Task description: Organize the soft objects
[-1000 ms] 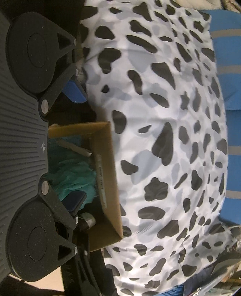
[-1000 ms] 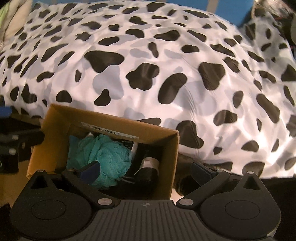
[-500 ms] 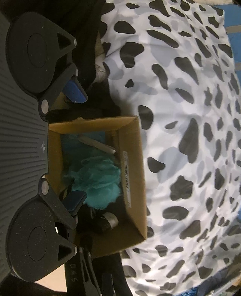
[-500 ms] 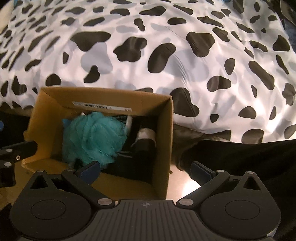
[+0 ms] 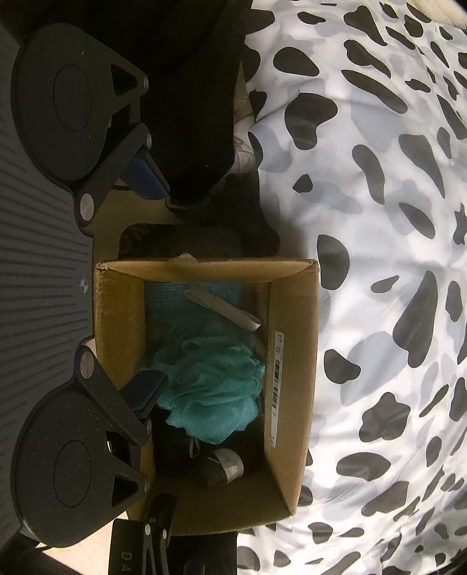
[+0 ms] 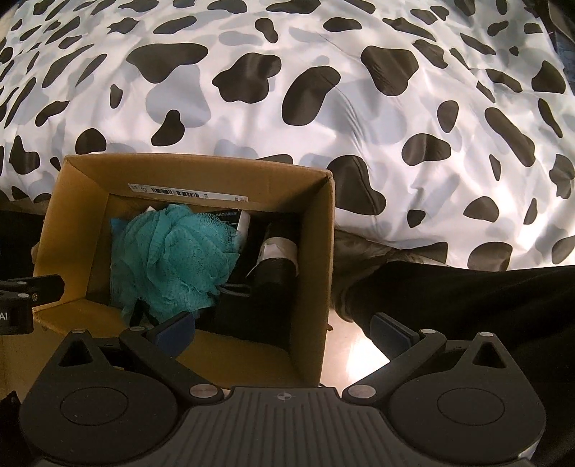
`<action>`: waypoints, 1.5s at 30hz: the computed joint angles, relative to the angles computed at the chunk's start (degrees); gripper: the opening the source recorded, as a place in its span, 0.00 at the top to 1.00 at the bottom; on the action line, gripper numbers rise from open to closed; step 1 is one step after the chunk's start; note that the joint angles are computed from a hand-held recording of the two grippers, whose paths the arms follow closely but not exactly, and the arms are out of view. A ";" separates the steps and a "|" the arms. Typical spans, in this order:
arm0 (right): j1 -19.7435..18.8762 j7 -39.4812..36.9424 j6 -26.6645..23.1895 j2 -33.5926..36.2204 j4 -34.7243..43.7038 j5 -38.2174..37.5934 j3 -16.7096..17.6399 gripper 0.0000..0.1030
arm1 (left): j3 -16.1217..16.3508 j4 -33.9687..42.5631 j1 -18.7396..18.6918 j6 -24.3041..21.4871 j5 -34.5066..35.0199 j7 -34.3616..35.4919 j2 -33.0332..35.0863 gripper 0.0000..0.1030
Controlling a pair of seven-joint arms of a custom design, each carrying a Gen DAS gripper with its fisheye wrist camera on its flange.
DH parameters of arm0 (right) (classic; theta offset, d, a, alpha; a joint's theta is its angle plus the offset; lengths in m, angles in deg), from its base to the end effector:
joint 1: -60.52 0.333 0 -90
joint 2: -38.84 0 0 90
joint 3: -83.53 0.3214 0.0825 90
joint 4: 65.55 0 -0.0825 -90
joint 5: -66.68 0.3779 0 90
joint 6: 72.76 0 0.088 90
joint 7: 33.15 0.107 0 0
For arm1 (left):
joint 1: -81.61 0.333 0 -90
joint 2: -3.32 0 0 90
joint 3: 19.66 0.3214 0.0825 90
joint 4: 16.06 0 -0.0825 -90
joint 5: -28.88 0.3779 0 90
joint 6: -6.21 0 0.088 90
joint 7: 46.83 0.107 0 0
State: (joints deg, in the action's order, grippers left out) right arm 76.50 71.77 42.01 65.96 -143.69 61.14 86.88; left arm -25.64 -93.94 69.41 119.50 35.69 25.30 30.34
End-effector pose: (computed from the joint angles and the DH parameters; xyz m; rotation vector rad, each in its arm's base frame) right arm 0.6752 0.2219 0.4712 -2.2394 2.0228 -0.2048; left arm 0.6798 -0.1999 0.4729 -2.0977 2.1604 -0.1550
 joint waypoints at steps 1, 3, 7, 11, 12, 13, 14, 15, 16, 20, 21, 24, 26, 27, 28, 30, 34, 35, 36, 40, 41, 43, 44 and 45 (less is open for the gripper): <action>0.00 -0.03 -0.05 0.02 0.02 0.00 0.02 0.00 | 0.00 -0.02 -0.02 0.01 0.02 0.03 -0.02 0.00; -0.03 -0.18 -0.11 0.02 0.09 0.00 0.05 0.00 | -0.02 0.16 -0.03 -0.13 -0.06 0.07 0.09 0.00; -0.05 -0.20 -0.04 -0.07 -0.03 0.04 0.06 0.00 | -0.02 -0.05 0.02 0.08 -0.24 0.03 -0.01 0.00; -0.06 -0.33 -0.11 -0.05 0.03 0.04 0.07 0.00 | -0.21 -0.16 0.36 0.32 -1.16 0.13 0.01 0.00; -0.07 -0.42 -0.15 -0.03 0.08 0.04 0.08 0.00 | -0.25 -0.29 0.42 0.42 -1.36 0.17 -0.07 0.00; -0.06 -0.50 -0.20 -0.01 0.13 0.02 0.09 0.00 | -0.25 -0.46 0.44 0.63 -1.43 0.18 -0.18 0.00; -0.03 -0.58 -0.21 0.00 0.15 -0.01 0.10 0.00 | -0.23 -0.61 0.45 0.85 -1.41 0.22 -0.27 0.00; -0.02 -0.64 -0.19 0.00 0.15 -0.01 0.10 0.00 | -0.24 -0.72 0.45 0.99 -1.46 0.23 -0.35 0.00; -0.02 -0.64 -0.14 -0.01 0.12 0.01 0.10 0.00 | -0.29 -0.81 0.50 1.14 -1.58 0.35 -0.40 0.00; 0.00 -0.67 -0.15 0.00 0.15 0.03 0.10 0.00 | -0.50 -1.37 0.81 1.95 -2.28 1.04 -0.77 0.00; -0.01 -0.72 -0.10 -0.02 0.10 0.03 0.10 0.00 | -0.64 -1.51 0.99 2.19 -2.73 1.36 -0.85 0.00; -0.01 -0.98 -0.09 -0.02 0.08 0.11 0.17 0.00 | -0.83 -2.35 1.40 3.31 -3.98 1.78 -1.35 0.00; 0.03 -1.15 -0.13 0.01 0.15 0.09 0.19 0.00 | -0.70 -2.38 1.30 3.30 -3.96 1.55 -1.37 0.00; 0.03 -1.22 -0.11 0.01 0.12 0.11 0.20 0.00 | -0.69 -2.37 1.30 3.27 -4.01 1.51 -1.34 0.00; 0.04 -1.25 -0.12 0.00 0.13 0.14 0.20 0.00 | -0.73 -2.36 1.36 3.27 -4.19 1.60 -1.33 0.00; 0.05 -1.24 -0.12 0.01 0.18 0.15 0.18 0.00 | -0.75 -2.41 1.37 3.34 -4.30 1.74 -1.38 0.00; 0.06 -1.24 -0.22 0.08 0.31 0.20 0.17 0.00 | -0.72 -2.45 1.36 3.29 -4.27 1.97 -1.38 0.00; 0.06 -1.26 -0.22 0.07 0.31 0.21 0.17 0.00 | -0.72 -2.48 1.37 3.35 -4.30 2.00 -1.40 0.00; 0.03 -1.33 -0.17 0.05 0.25 0.23 0.17 0.00 | -0.71 -2.49 1.35 3.38 -4.29 1.98 -1.42 0.00; 0.06 -1.25 -0.16 0.07 0.25 0.23 0.16 0.00 | -0.65 -2.17 1.28 3.01 -4.19 1.83 -1.27 0.00; 0.04 -1.31 -0.14 0.04 0.22 0.24 0.16 0.00 | -0.66 -2.17 1.30 3.00 -4.24 1.83 -1.26 0.00; 0.04 -1.31 -0.14 0.04 0.22 0.24 0.16 0.00 | -0.69 -2.19 1.31 3.02 -4.28 1.87 -1.28 0.00; 0.05 -1.31 -0.13 0.04 0.20 0.21 0.15 0.00 | -0.69 -2.16 1.32 2.98 -4.30 1.89 -1.26 0.00; 0.05 -1.30 -0.13 0.04 0.20 0.22 0.16 0.00 | -0.70 -2.12 1.33 2.92 -4.34 1.91 -1.22 0.00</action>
